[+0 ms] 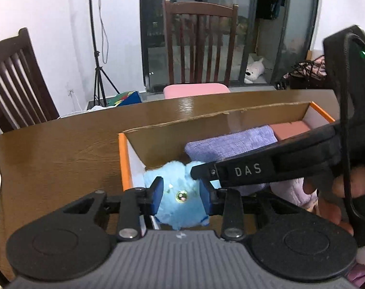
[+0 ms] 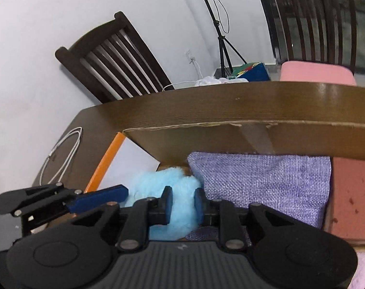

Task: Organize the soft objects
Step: 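Carry the blue plush into the box and open both grippers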

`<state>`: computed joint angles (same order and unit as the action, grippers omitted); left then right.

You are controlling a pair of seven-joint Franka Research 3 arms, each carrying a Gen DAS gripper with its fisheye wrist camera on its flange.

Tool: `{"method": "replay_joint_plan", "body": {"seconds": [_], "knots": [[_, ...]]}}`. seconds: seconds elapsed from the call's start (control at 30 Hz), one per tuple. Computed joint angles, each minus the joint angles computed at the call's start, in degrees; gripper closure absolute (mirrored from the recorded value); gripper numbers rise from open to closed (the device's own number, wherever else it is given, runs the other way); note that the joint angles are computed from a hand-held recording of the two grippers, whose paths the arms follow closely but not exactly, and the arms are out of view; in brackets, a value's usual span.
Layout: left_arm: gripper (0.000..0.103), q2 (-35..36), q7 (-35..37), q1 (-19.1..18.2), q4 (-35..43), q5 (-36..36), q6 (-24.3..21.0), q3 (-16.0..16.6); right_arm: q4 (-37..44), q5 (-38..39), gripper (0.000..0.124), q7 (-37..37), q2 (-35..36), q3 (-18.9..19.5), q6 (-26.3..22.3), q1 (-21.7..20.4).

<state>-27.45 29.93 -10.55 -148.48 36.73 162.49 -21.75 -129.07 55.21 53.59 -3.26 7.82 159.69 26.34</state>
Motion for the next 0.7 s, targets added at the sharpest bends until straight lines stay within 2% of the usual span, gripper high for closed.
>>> {"method": "replay_joint_plan", "body": {"seconds": [0.07,0.17,0.37,0.43,0.5,0.57,0.7], "knots": [[0.068,-1.16,-1.43,1.06,-0.29,0.96,-0.48,-0.76,-0.53,-1.94,0.100,1.80,-0.88,0.49,1.22,0.25],[0.067,-4.81,-0.74,-0.47,-1.43,0.03,-2.87,-0.10,-2.30,-0.78,0.081,1.43,-4.25,0.00,1.98,0.94],[0.059,-16.46,-0.71,-4.85,-3.47,-3.54,-11.29,-0.78,-8.90,-6.05,0.077,3.78,-16.87,-1.49,2.21,1.32],[0.051,-19.99,-0.49,-6.51,-3.81,-4.64,-14.52,-1.41,-12.36,-10.42,0.072,6.28,-22.92,-1.65,1.41,0.17],[0.032,-24.19,-1.88,-7.71,-4.30,-5.31,-18.77,-3.47,-16.03,-16.13,0.066,9.17,-29.19,-1.20,0.38,-2.05],[0.022,-28.14,-4.72,-8.36,-4.68,-5.19,-22.71,-6.31,-19.91,-21.44,0.061,11.24,-36.12,-1.21,-1.43,-4.72],[0.017,-32.71,-7.89,-12.60,-3.94,-6.08,-29.37,-9.47,-27.85,-27.84,0.036,14.79,-49.24,-1.28,-1.37,-8.57]]}}
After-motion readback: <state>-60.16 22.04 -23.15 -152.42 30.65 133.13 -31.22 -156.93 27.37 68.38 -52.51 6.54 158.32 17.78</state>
